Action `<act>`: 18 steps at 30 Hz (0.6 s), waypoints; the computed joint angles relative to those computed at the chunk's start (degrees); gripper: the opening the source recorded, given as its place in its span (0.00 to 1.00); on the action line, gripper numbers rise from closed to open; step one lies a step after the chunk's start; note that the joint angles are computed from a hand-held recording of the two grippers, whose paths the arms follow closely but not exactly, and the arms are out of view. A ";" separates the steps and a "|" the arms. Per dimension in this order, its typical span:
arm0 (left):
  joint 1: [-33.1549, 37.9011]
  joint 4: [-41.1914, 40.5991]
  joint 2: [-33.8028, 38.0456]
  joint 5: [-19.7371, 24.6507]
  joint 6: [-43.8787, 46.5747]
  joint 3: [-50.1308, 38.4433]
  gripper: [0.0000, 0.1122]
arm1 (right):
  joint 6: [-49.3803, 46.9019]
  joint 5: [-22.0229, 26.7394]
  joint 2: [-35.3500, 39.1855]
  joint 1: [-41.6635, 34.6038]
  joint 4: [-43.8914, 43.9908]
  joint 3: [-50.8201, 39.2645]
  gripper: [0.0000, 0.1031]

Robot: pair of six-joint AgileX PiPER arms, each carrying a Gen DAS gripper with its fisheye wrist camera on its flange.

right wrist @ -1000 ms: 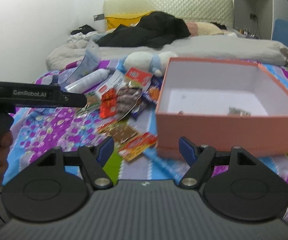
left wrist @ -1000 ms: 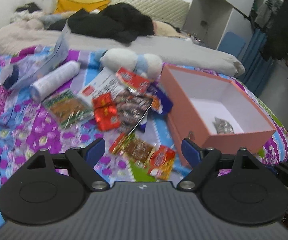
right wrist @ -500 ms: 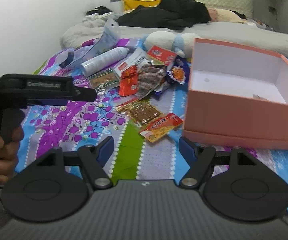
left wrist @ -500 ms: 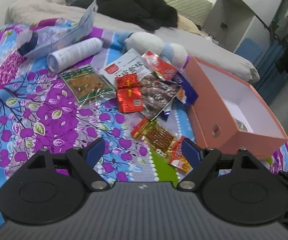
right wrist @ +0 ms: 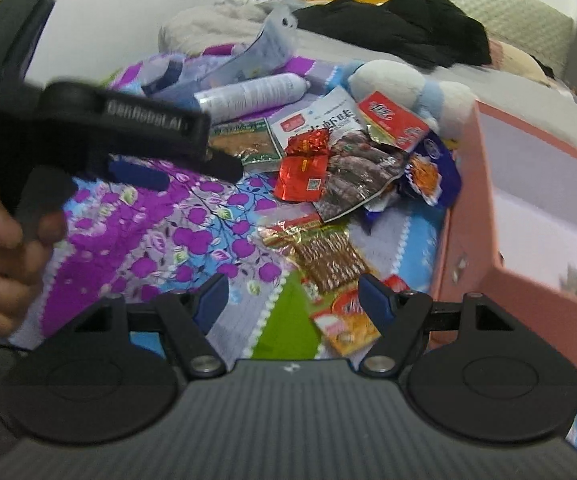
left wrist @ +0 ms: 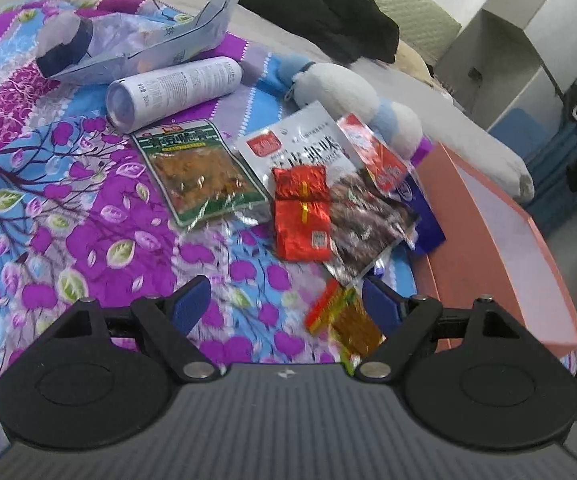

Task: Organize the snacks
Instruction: 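Grasp red foil candy with left tool while right tool reaches spicy strip pack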

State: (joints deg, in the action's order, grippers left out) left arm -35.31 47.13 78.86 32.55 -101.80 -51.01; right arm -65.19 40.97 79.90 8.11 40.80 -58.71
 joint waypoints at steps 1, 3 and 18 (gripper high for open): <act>1.82 -0.38 0.35 -2.27 0.54 0.26 0.76 | 0.93 -1.01 0.93 1.05 -0.89 -0.43 0.71; 5.29 -2.28 1.68 -6.33 2.87 0.00 0.76 | 3.17 -2.93 3.11 2.98 -2.59 -1.68 0.71; 19.26 -21.50 17.82 -21.86 32.94 -11.88 0.76 | 9.42 -6.04 18.50 8.76 -10.04 -13.33 0.86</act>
